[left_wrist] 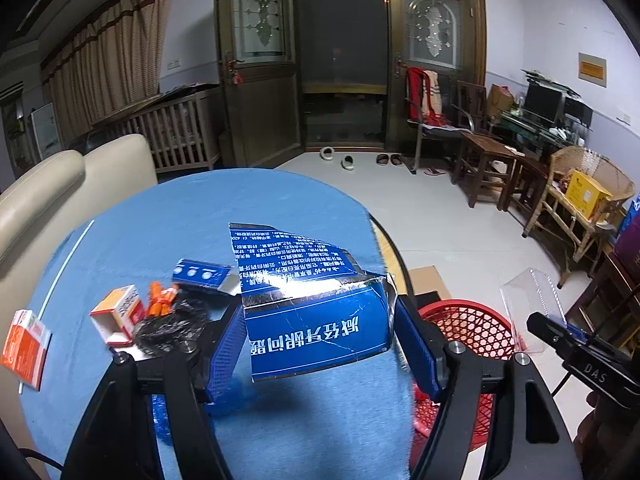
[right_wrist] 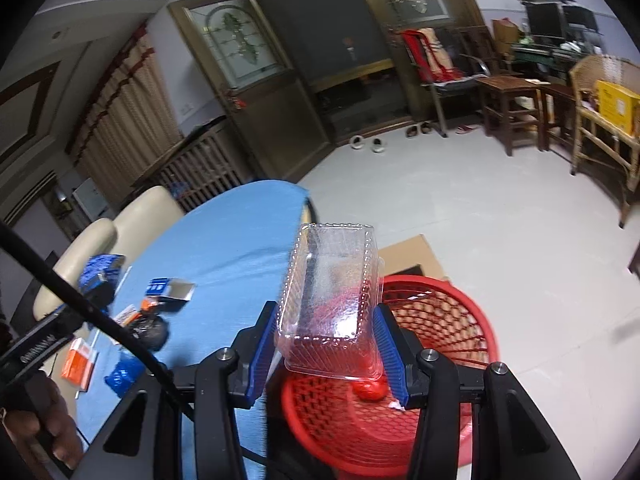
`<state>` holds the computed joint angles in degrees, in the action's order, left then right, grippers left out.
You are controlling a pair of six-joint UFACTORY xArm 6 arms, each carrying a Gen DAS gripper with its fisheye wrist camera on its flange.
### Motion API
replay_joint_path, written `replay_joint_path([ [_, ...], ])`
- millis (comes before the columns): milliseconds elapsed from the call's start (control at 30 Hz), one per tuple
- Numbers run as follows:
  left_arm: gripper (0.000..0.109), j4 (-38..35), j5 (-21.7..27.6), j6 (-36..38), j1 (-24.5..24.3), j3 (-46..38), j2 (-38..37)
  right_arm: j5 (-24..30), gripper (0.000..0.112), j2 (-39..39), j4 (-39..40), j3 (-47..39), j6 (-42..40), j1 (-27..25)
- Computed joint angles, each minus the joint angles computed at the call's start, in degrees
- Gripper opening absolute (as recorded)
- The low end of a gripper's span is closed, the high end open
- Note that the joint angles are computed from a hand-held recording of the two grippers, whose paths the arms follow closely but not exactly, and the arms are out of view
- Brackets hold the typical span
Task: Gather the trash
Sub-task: 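Carry the tray and carton to the red basket and release both, then return to the table and grasp the blue plastic bags with the left gripper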
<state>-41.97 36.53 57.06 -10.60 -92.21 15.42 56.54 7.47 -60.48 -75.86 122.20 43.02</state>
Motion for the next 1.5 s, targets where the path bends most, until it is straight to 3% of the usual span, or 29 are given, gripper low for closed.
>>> replay_joint_path([
  [667, 0.073, 3.52, 1.07, -1.74, -4.41, -1.17, 2.11, -3.71, 0.051, -2.46, 4.51, 7.13, 1.51, -3.09],
  [767, 0.073, 3.85, 1.38, -1.93, -5.08, -1.10, 2.14, -5.53, 0.056, -2.31, 6.95, 7.88, 0.35, -4.18],
  [833, 0.073, 4.04, 1.36, -1.86, -5.51, -1.08, 2.24, -8.22, 0.068, -2.57, 8.03, 9.33, 1.15, -5.09],
  [867, 0.073, 4.10, 1.32, -1.76, -5.65, -1.04, 2.25, -8.81, 0.068, -2.73, 7.84, 9.85, 1.90, -5.16],
  [1267, 0.073, 4.12, 3.39, 0.46, -7.44, 0.65, 1.22, -1.45, 0.068, -7.21, 3.89, 12.20, 7.02, -3.46],
  [1500, 0.073, 4.84, 7.40, 2.46, -9.18, 2.20, 0.31, 1.93, 0.068, -10.01, 3.18, 14.11, 9.24, -2.24],
])
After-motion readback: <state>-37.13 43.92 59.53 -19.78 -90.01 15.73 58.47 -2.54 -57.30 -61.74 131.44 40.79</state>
